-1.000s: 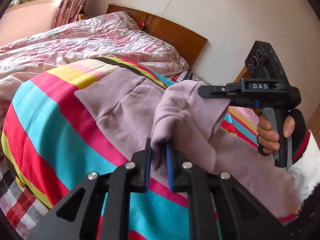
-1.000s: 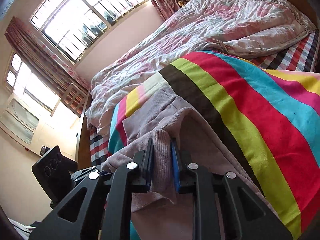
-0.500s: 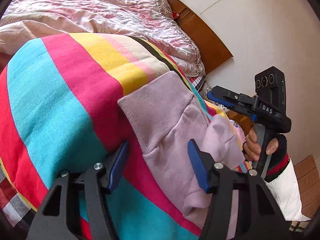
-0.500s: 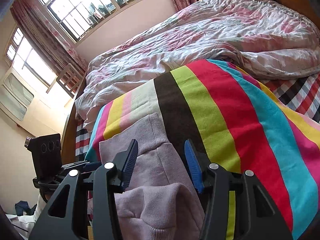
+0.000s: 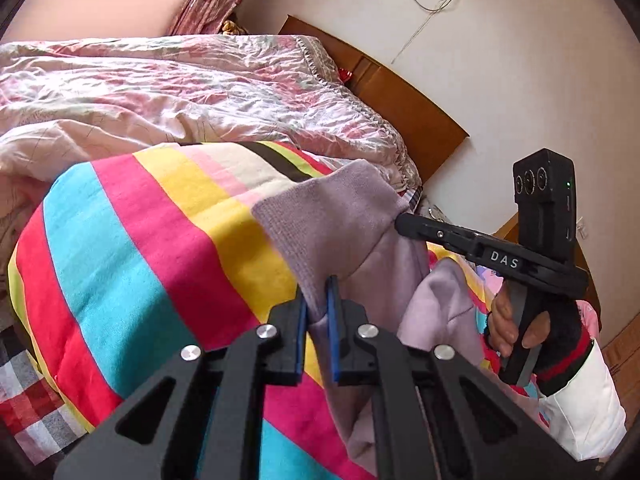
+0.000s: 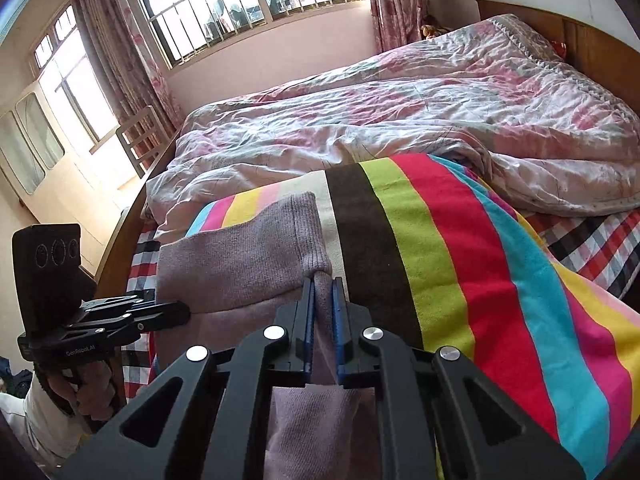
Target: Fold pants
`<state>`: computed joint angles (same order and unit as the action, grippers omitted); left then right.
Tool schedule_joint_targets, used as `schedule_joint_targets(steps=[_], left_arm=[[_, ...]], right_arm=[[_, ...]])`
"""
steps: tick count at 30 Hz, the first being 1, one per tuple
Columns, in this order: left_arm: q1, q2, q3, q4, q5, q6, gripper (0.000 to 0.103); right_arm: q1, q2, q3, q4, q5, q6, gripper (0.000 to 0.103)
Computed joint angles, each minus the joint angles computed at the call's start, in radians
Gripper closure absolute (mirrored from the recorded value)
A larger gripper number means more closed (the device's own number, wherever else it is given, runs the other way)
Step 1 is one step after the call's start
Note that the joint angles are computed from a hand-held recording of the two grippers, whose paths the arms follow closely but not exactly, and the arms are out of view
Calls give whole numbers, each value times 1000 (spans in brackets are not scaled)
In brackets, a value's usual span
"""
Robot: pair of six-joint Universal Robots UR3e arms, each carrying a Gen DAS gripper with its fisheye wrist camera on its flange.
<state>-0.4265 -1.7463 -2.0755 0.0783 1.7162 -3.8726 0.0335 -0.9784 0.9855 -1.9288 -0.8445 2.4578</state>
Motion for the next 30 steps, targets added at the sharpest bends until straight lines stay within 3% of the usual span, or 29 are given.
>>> schedule_joint_targets(steps=[2, 5, 8, 10, 13, 15, 16, 20, 22, 24, 26, 30], left_arm=[[-8, 14, 48, -82, 53, 28, 94], [58, 27, 14, -102, 1, 19, 94], [124, -22, -31, -64, -71, 8, 94], [159, -57, -89, 33, -124, 6, 94], [183, -27, -141, 81, -159, -24, 82], [116, 31, -135, 23, -24, -42, 46], [64, 57, -116, -19, 55, -29, 40], [-169, 63, -42, -42, 216, 188, 35], [-300, -5, 60, -119, 318, 325, 35], [-389, -90, 162, -207, 406, 418, 35], [-399, -140, 207, -245, 410, 458, 35], [-347, -134, 156, -185, 363, 456, 36]], right_arm=[[21, 25, -58, -10, -13, 40, 94], [62, 103, -157, 1, -45, 101, 94], [106, 175, -208, -11, -122, 133, 94], [127, 198, -193, -62, -172, 170, 93], [102, 172, -143, -92, -142, 231, 76], [47, 111, -106, -1, -51, 190, 67], [14, 56, -42, -2, -23, 163, 58], [-152, -145, 153, 206, 77, -55, 57], [-210, -197, 217, 325, 69, -170, 57], [-227, -240, 307, 321, 23, -223, 57], [-229, -251, 363, 300, 4, -229, 57], [-222, -253, 414, 297, 47, -228, 58]])
